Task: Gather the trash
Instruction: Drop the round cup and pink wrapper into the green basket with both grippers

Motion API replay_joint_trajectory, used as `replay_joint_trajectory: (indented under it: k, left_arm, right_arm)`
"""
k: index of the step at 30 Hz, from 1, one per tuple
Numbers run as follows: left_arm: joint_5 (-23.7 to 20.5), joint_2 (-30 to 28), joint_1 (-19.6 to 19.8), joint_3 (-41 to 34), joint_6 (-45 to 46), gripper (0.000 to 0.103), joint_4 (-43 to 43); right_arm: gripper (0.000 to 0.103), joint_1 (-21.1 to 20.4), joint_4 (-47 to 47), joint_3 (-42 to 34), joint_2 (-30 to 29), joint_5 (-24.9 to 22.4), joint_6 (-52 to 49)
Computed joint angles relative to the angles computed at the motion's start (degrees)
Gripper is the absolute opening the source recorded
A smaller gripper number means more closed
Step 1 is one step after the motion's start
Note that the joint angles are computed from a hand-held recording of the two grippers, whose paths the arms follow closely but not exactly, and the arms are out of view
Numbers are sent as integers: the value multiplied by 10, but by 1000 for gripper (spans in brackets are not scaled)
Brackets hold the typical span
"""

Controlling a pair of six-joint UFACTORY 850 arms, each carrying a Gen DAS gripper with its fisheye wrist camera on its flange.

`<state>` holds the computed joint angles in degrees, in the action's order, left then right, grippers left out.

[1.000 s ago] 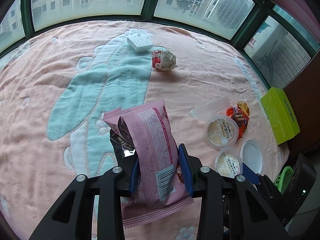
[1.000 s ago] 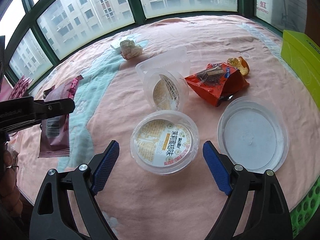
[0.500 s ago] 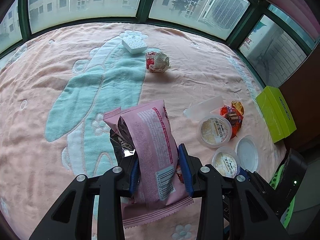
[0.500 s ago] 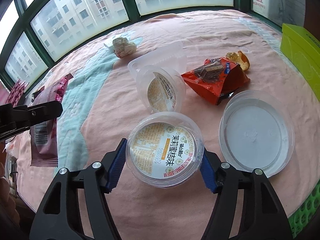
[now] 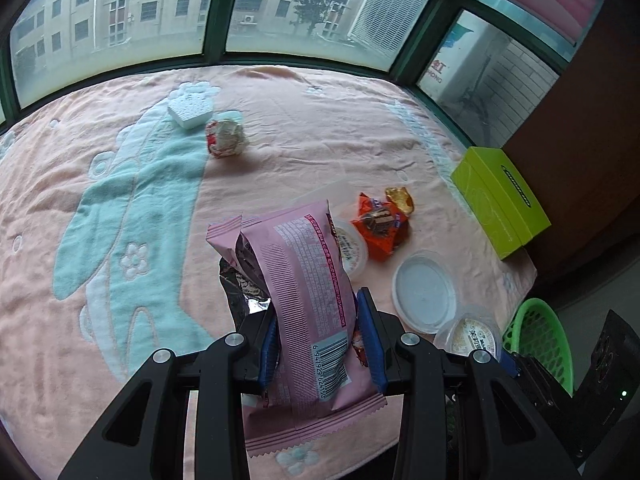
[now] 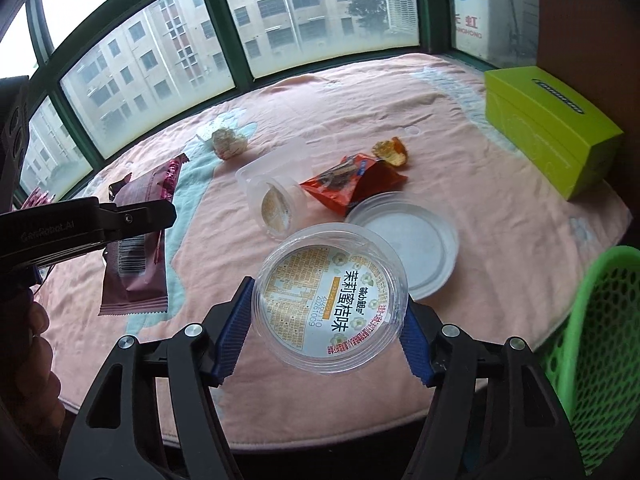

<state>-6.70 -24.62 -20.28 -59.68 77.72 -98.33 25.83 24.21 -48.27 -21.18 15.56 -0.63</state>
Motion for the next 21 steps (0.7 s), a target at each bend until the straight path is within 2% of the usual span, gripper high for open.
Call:
replay_joint_trajectory:
  k: [5,11,21]
  left_arm:
    - [-9,0,-31,-11,2,35,10]
    - [-20,-6,-69,-33,-28,35,54]
    - [-32,-25,-126,-78,-109,35,164]
  right_arm:
    - [66,-9,135,49,49,22,-113]
    - [66,-25,232,103,102,51,-180]
    - [66,-72,319,183,176,78,-216]
